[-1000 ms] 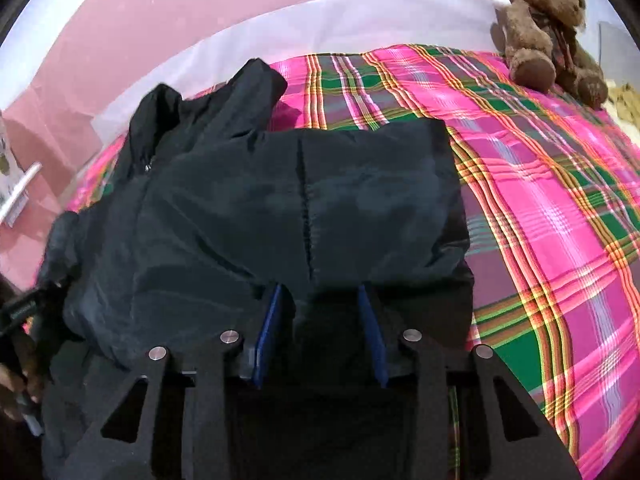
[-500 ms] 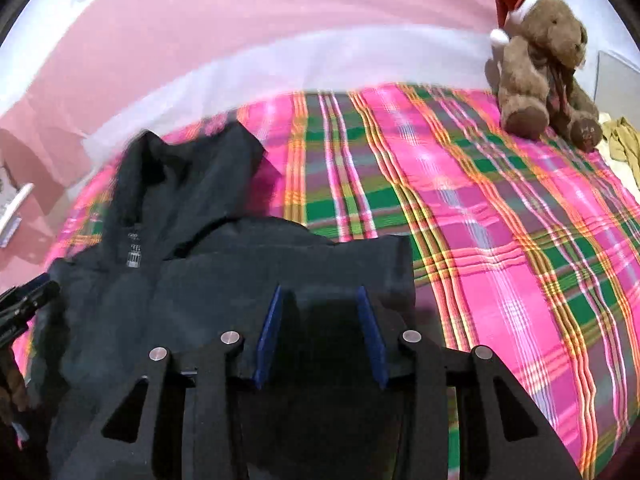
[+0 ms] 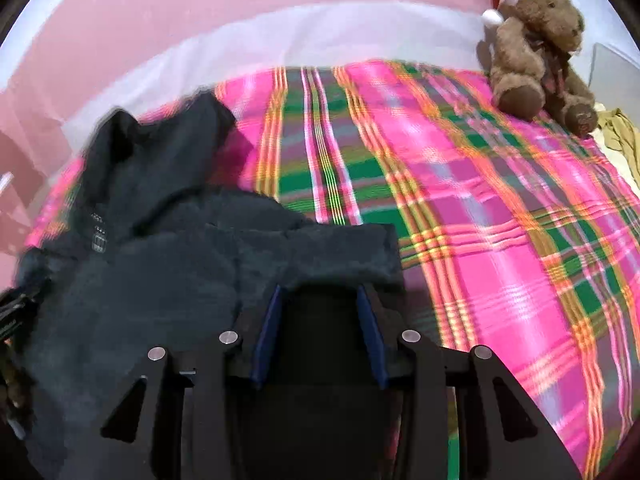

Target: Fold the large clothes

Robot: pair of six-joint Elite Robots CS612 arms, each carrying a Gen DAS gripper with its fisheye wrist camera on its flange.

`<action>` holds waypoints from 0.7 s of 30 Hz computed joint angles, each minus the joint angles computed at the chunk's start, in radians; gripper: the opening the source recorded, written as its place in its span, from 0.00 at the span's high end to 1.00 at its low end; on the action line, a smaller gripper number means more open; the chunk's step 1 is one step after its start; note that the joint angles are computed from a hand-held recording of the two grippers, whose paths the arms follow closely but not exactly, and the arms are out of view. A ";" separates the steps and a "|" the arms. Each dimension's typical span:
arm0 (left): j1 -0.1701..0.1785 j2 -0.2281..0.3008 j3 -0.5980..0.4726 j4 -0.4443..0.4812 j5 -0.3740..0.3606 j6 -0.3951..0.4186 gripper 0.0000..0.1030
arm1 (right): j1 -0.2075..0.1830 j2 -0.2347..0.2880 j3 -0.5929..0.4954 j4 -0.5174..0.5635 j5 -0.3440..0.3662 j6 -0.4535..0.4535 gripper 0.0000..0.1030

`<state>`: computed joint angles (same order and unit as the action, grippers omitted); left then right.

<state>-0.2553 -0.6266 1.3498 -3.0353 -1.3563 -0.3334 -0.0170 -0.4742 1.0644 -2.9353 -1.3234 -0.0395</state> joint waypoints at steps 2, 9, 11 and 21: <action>-0.004 -0.029 0.057 -0.080 -0.011 0.014 0.48 | -0.007 -0.035 0.067 -0.071 0.028 0.013 0.62; -0.008 -0.012 0.073 -0.040 -0.037 0.045 0.45 | 0.011 -0.062 0.155 -0.053 0.039 -0.069 0.62; 0.006 0.003 0.061 -0.057 -0.077 0.011 0.45 | 0.016 -0.037 0.124 -0.024 0.035 -0.070 0.62; -0.010 -0.006 0.073 -0.047 -0.028 0.018 0.44 | 0.037 -0.018 0.106 -0.038 -0.047 -0.112 0.62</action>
<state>-0.2653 -0.6323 1.4230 -3.0821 -1.3840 -0.3153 0.0199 -0.4918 1.1706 -2.9729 -1.3709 -0.1519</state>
